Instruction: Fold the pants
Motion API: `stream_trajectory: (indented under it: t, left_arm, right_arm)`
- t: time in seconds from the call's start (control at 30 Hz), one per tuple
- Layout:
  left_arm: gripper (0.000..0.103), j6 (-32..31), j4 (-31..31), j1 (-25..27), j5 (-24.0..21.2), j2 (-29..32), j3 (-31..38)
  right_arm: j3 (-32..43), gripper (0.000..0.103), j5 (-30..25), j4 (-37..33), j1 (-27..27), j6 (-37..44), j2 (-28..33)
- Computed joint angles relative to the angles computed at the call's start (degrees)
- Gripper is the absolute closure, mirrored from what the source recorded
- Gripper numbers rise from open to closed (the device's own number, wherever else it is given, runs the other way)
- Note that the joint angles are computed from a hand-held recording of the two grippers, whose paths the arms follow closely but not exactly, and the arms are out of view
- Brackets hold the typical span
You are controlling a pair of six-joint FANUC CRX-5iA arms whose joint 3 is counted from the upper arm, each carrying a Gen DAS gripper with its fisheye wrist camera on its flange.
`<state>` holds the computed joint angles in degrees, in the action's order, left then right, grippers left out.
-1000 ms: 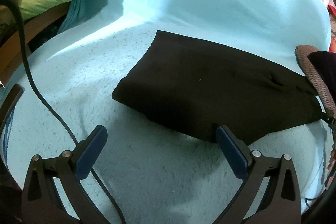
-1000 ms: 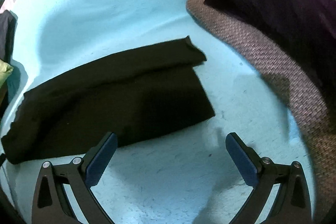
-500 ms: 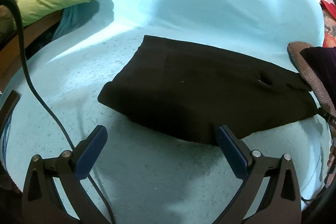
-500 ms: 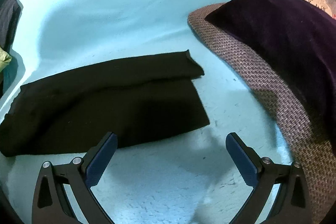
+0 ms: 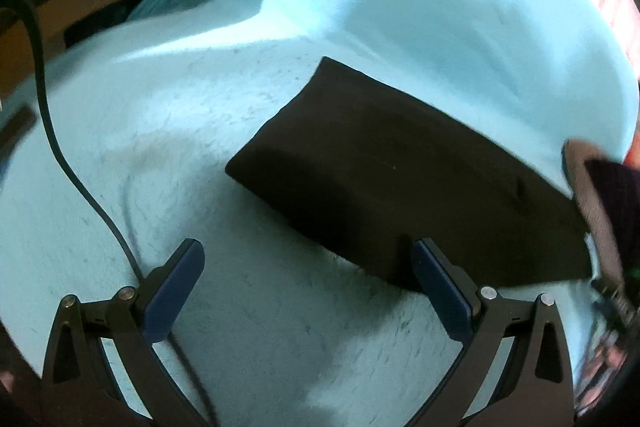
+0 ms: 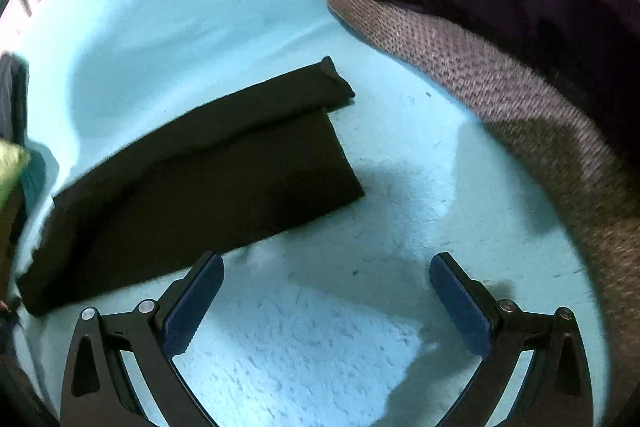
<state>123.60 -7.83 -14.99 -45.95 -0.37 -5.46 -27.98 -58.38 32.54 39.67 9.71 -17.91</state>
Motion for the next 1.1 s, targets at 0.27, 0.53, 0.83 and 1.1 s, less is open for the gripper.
stream_trajectory:
  t: [0.27,0.53,0.83,1.1]
  left_arm:
    - [0.0,-0.6,4.4,2.0,2.3,3.1,0.5]
    - [0.071,-4.6,5.8,1.6,3.0,5.8,2.8]
    - [0.089,-14.8,13.7,2.9,4.2,0.3,-1.4]
    - [0.087,-15.7,12.7,2.7,1.0,-4.2,-6.6]
  right_arm:
    - [1.3,0.016,11.6,-0.7,-4.4,3.6,4.1]
    - [1.2,0.099,13.8,-1.2,-5.4,3.4,4.0]
    - [-2.1,0.099,7.5,6.4,2.2,-2.4,-5.8]
    - [-1.9,0.099,-3.9,0.6,6.9,-1.5,-10.2]
